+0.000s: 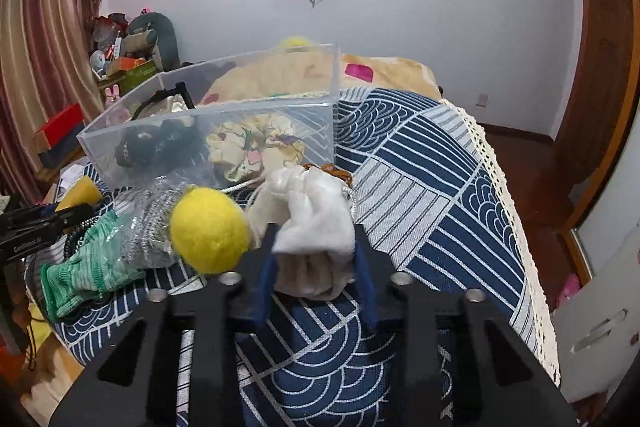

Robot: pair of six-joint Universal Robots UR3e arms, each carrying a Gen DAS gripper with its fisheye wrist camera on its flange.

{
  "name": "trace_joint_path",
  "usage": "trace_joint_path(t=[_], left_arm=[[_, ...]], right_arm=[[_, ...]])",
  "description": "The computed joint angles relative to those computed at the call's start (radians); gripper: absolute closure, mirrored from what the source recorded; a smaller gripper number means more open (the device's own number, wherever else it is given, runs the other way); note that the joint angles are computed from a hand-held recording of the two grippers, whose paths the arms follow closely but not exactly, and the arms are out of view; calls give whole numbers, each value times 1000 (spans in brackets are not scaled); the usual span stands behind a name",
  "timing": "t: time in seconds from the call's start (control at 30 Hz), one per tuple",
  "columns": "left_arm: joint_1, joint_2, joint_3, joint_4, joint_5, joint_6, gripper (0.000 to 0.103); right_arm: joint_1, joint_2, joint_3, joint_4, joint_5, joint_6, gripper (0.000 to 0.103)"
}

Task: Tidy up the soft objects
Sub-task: 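Grasp the yellow sponge with the left gripper while the right grasps the white cloth, then place the sponge and white cloth into the clear box with both grippers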

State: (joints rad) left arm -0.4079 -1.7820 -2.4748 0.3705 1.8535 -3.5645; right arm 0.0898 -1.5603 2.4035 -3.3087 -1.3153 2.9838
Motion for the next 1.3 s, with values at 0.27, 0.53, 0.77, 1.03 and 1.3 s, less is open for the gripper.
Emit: trace_joint_path(t=[0.27,0.53,0.77,1.03,1.3], left_arm=[[-87,117,33,-81,84,-14,66],[-149,182,131,-153,142,20,66],[-147,188,228,-201,137,53,66],[-120,134,355,-243,119,78,66],[-63,69,437,-276,47,81,66]], right_arm=[[4,-97,26,-19,-1,10,82],[4,-208,3,5,24,23,82],[61,-176,-89,-22,-8,60,82],[117,-36,-241,-60,-26,88,82],[172,90,-366,-30,-46,87,82]])
